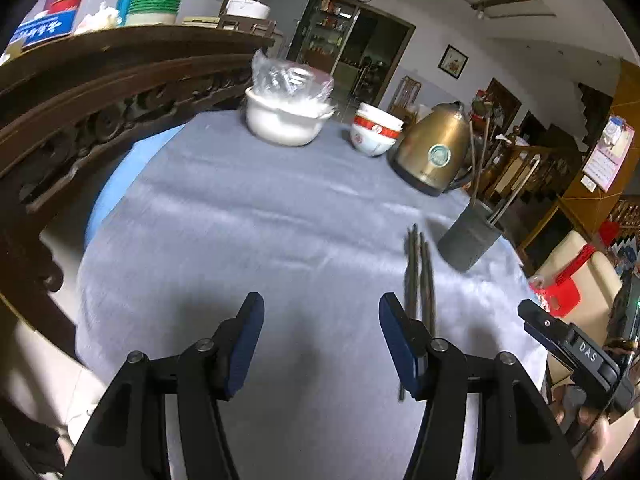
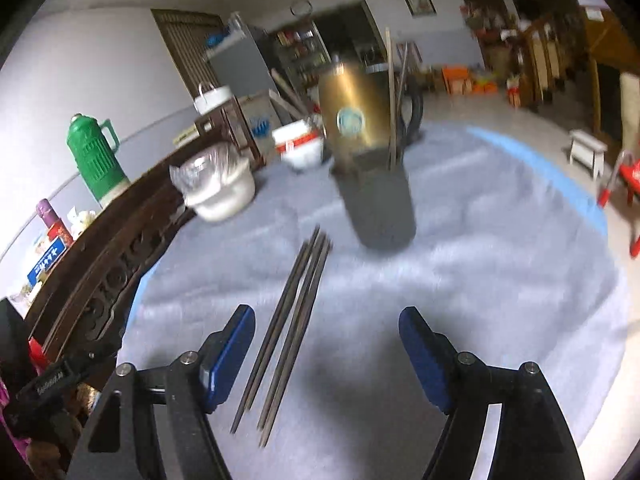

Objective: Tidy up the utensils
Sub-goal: 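Move both open tools back over the remaining dark chopsticks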

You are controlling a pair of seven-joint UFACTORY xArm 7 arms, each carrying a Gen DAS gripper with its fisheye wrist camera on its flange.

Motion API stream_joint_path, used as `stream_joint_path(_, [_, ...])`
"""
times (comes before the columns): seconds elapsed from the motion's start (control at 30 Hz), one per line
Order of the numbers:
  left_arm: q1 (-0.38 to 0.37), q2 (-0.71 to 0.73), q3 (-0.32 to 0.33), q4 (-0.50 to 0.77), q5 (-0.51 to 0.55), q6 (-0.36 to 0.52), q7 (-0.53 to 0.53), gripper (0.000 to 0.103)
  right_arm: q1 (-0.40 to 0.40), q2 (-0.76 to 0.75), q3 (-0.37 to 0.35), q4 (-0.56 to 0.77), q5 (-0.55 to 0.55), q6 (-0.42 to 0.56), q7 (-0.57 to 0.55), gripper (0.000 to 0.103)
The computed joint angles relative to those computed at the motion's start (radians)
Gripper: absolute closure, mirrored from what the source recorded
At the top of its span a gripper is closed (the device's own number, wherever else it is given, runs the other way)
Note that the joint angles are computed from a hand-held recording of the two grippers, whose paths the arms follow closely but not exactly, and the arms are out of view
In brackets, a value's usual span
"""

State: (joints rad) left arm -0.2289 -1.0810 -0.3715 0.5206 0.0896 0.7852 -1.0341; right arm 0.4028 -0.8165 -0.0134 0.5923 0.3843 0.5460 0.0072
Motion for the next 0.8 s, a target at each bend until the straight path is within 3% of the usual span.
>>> stream_joint_path(0.43, [-0.018,-0.094,0.004,-0.030,-0.011,0.033,0.006,0.039,0.063,0.067,0.058,0.062,0.010,-0.001,0.018,0.025])
stream_joint_path(0.8, [-0.003,-0.129,0.016,-0.051,-0.017,0.038,0.018,0.039,0.068,0.115,0.072,0.097,-0.007,-0.003,0.029,0.025])
